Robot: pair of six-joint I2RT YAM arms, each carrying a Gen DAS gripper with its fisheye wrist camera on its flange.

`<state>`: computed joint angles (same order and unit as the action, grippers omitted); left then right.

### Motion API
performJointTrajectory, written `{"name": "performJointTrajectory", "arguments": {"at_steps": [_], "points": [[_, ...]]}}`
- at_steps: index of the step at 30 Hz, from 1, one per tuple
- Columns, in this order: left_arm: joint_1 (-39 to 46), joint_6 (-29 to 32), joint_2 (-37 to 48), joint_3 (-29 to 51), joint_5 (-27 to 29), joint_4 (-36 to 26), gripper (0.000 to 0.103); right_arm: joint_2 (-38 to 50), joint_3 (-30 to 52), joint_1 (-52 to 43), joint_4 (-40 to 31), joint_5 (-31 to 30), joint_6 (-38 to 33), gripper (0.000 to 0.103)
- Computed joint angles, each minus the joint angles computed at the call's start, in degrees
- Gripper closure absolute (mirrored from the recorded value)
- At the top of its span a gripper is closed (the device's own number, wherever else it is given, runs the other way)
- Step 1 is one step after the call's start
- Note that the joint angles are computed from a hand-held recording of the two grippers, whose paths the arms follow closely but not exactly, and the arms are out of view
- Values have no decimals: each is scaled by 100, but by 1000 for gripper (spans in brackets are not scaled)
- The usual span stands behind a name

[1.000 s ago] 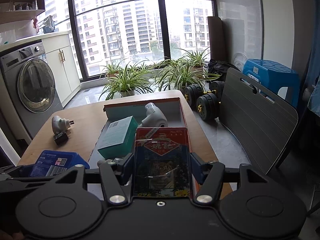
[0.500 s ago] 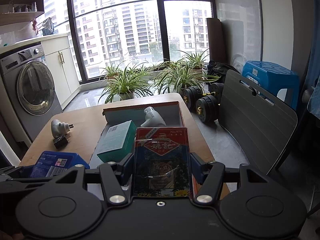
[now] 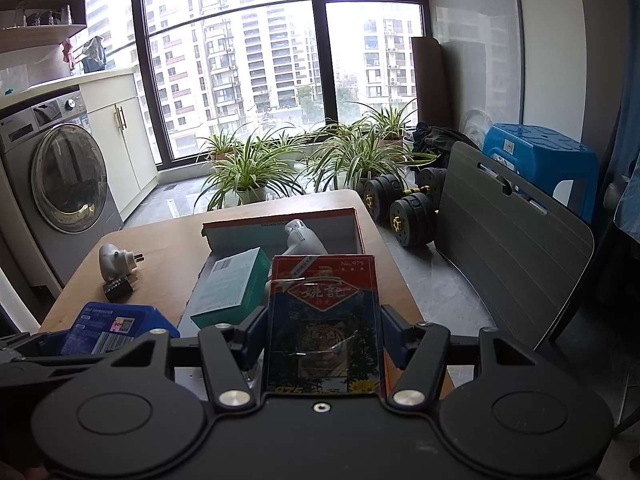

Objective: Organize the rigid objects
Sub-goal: 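Hold the blue box above the tray with the left tool while the right tool holds the red box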

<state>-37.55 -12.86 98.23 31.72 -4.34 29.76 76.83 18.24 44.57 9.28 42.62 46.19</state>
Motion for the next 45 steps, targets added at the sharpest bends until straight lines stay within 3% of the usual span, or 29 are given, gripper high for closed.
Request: {"name": "performJointTrajectory", "arguments": {"at_steps": [45], "points": [[-11,5,301,147,47,-69,8,520,88,-287,398,-359,-168,31]]}}
